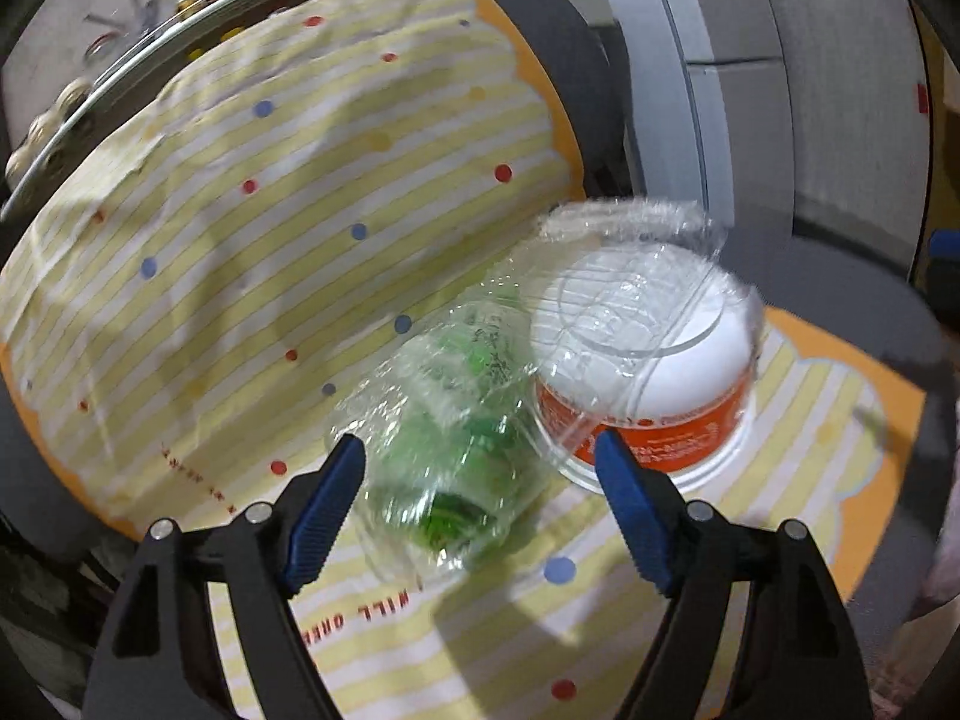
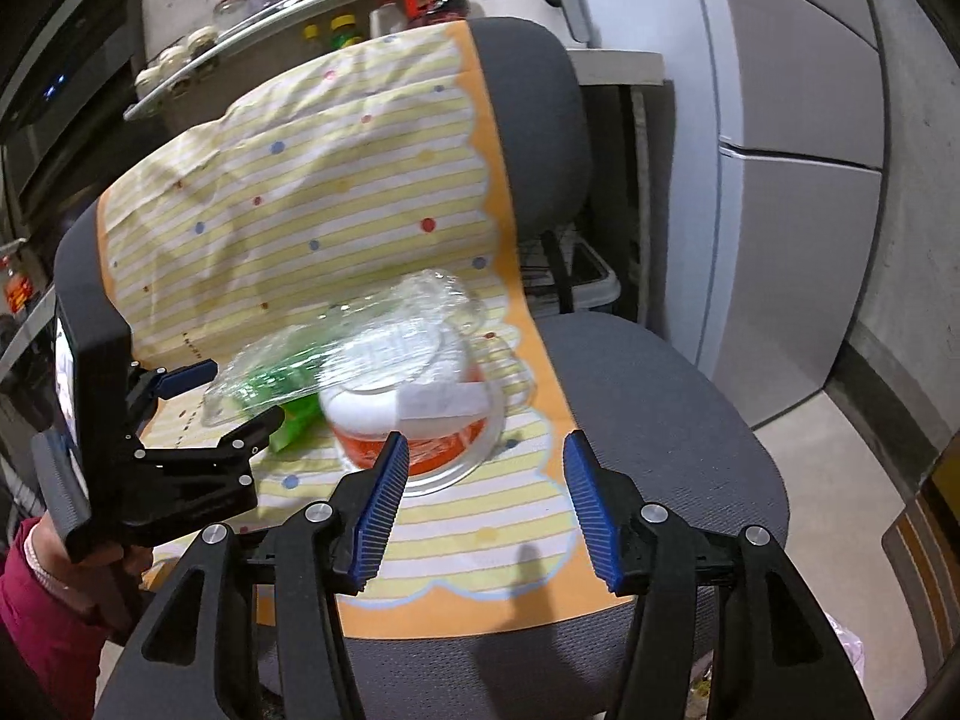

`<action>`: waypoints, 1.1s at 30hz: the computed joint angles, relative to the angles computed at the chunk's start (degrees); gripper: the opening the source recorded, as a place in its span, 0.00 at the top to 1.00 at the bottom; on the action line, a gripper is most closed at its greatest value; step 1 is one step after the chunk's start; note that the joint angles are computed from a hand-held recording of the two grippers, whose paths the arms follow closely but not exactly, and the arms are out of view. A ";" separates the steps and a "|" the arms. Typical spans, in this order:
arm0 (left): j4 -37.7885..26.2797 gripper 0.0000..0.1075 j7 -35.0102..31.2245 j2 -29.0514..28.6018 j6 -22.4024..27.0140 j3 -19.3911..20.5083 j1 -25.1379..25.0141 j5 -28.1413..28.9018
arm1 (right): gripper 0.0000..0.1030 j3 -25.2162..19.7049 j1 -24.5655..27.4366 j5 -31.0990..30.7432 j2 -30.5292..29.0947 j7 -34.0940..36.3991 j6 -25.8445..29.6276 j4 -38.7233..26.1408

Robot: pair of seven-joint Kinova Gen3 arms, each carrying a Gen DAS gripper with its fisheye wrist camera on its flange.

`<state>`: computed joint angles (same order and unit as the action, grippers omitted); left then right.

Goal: Collect trash
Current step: 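Grasp the clear plastic container with the left tool while the right tool approaches the green bottle, then grasp the green bottle with the right tool while the left tool holds the container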

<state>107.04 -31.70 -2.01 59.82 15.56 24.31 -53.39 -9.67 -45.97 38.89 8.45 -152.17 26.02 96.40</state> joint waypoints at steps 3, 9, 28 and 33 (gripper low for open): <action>-0.95 0.29 -1.55 1.99 0.66 -0.34 0.09 -0.99 | 0.46 0.12 0.76 -1.39 0.53 0.95 -0.54 -0.15; -1.72 0.43 0.47 2.60 2.31 -1.66 1.86 -3.47 | 0.46 0.50 0.85 -3.40 0.78 3.39 -0.66 -0.17; 3.19 0.93 16.78 -21.26 2.86 5.29 -12.80 7.32 | 0.44 -3.45 0.12 -1.02 -1.58 2.81 1.54 0.57; 5.99 0.93 18.49 -23.82 5.62 9.55 -16.81 11.30 | 0.40 -2.99 -2.06 -1.45 1.01 5.17 2.77 -1.69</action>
<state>113.04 -13.22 -25.83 65.44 25.11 7.50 -42.08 -12.66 -48.03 37.44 9.46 -146.99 28.80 94.70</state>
